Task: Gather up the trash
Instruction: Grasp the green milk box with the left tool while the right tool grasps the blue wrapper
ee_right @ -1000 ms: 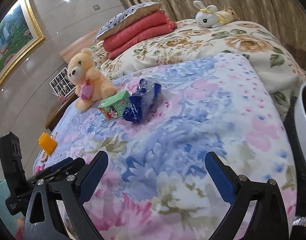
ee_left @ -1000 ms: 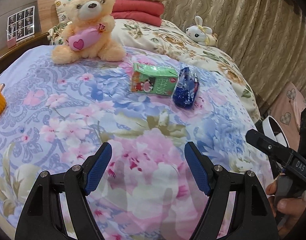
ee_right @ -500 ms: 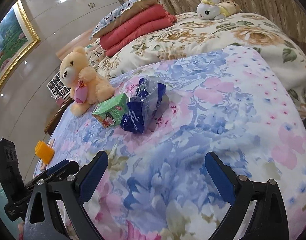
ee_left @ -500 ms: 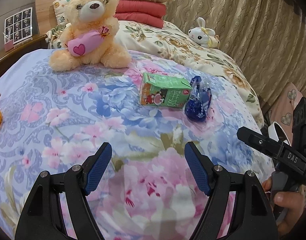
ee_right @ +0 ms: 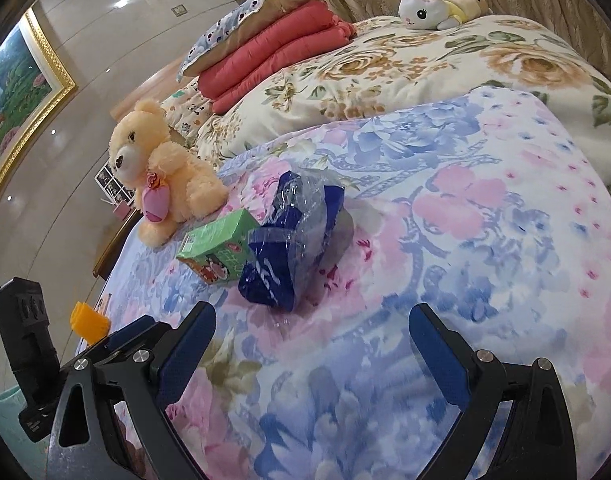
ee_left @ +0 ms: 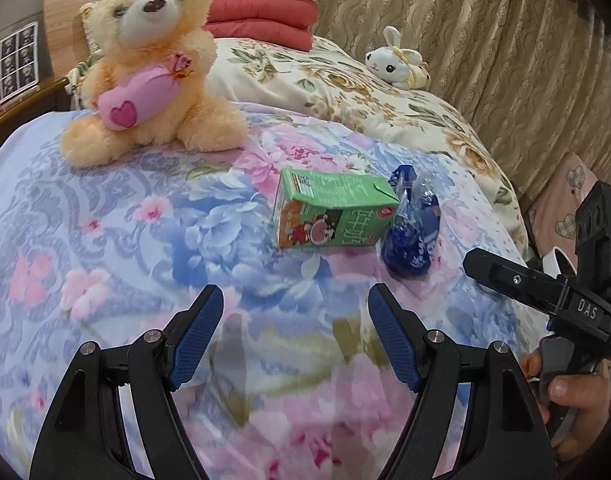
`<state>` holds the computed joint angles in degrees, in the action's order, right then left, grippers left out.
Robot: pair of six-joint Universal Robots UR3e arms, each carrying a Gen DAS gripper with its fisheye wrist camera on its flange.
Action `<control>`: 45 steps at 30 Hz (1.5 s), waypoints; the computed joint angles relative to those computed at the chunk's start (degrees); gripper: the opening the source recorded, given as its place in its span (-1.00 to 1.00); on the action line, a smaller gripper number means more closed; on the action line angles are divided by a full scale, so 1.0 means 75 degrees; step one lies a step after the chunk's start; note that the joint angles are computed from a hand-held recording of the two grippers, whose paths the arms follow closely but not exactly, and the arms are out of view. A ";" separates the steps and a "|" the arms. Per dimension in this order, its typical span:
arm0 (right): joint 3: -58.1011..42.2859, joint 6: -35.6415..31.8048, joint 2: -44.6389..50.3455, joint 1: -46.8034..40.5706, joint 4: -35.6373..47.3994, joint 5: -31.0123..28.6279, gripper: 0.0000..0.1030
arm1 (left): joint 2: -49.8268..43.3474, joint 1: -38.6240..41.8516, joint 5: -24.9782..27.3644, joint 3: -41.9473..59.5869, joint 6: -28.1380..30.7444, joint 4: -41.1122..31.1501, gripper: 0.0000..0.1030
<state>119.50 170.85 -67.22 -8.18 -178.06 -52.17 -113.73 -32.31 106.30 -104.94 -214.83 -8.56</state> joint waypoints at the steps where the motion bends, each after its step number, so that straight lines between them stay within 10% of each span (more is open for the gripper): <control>1: -0.0131 0.0048 0.0094 0.0025 0.0050 0.0019 0.90 | -0.0077 0.0076 -0.0075 0.0096 0.0111 -0.0012 0.49; 14: -0.1836 0.0408 0.1159 0.0441 0.0731 -0.0041 0.40 | -0.0780 0.1101 -0.1564 0.0954 0.1637 0.0089 0.49; 18: -0.2132 0.0363 0.1338 0.0440 0.1082 0.0228 -0.18 | -0.1045 0.1092 -0.1770 0.1415 0.2040 -0.0103 0.49; 24: -0.1973 0.0242 0.1219 0.0351 0.1164 0.0416 -0.53 | -0.1246 0.0908 -0.1658 0.1815 0.2441 -0.0212 0.47; 31: -0.1084 -0.0242 0.0499 -0.0035 0.1136 0.0593 -0.59 | -0.1246 0.0847 -0.1619 0.1877 0.2350 -0.0439 -0.52; 36: -0.0317 -0.0911 -0.0281 -0.0567 0.1603 0.0902 -0.60 | -0.1032 0.0525 -0.1606 0.1549 0.2115 -0.0342 -0.76; 41: 0.0393 -0.1994 -0.1214 -0.1162 0.2465 0.0941 -0.60 | -0.0775 0.0030 -0.1357 0.1281 0.1786 -0.0499 -0.72; 45: 0.0691 -0.2023 -0.1488 -0.1392 0.2236 0.0658 -0.41 | -0.0796 0.0018 -0.0996 0.1381 0.1478 -0.0754 0.22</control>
